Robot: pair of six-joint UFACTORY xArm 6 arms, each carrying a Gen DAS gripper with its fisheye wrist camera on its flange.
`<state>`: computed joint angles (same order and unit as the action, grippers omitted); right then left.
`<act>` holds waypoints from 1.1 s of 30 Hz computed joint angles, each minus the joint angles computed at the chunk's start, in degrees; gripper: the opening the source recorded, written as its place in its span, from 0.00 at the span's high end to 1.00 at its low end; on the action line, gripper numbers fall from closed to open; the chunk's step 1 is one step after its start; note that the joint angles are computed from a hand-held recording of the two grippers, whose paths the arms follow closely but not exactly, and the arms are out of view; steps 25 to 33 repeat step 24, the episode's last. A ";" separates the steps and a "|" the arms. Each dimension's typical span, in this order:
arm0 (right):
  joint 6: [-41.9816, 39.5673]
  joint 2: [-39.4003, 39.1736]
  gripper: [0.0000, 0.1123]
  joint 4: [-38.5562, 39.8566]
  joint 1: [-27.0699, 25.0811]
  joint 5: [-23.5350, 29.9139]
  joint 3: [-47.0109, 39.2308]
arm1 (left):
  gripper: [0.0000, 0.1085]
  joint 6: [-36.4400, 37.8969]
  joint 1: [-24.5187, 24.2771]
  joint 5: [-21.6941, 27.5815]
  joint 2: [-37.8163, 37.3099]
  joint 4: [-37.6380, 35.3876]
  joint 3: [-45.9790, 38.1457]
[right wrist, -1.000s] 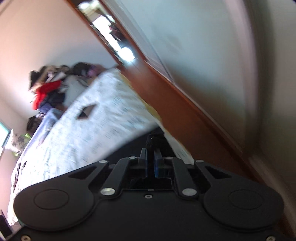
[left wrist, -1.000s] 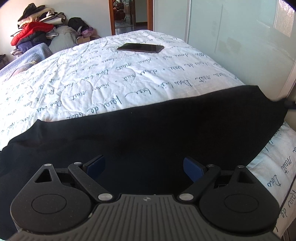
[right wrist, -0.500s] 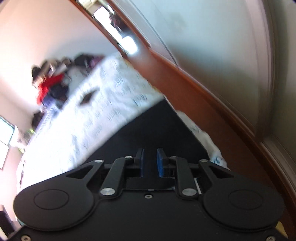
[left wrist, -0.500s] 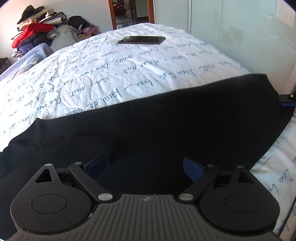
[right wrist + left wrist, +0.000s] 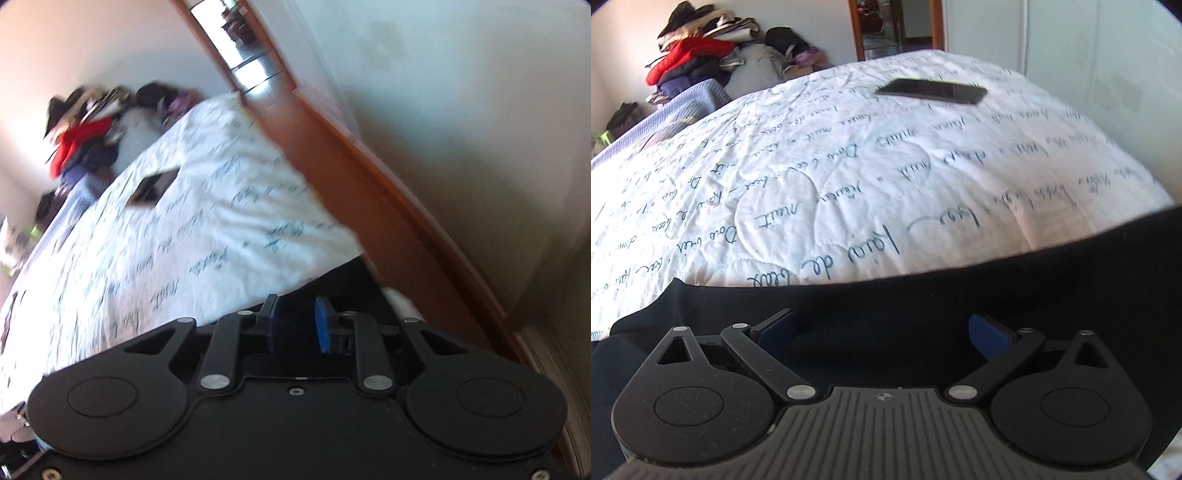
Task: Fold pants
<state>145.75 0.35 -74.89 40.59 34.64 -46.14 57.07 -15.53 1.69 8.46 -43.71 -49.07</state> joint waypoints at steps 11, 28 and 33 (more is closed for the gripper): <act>-7.30 -6.08 0.58 3.16 8.70 7.17 3.59 | 0.11 36.82 -4.78 -0.28 -10.84 -37.01 6.01; -60.05 22.88 0.51 21.88 1.86 6.04 -28.84 | 0.06 3.83 -2.58 -1.39 0.51 -2.83 0.69; -60.05 22.88 0.51 21.88 1.86 6.04 -28.84 | 0.06 3.83 -2.58 -1.39 0.51 -2.83 0.69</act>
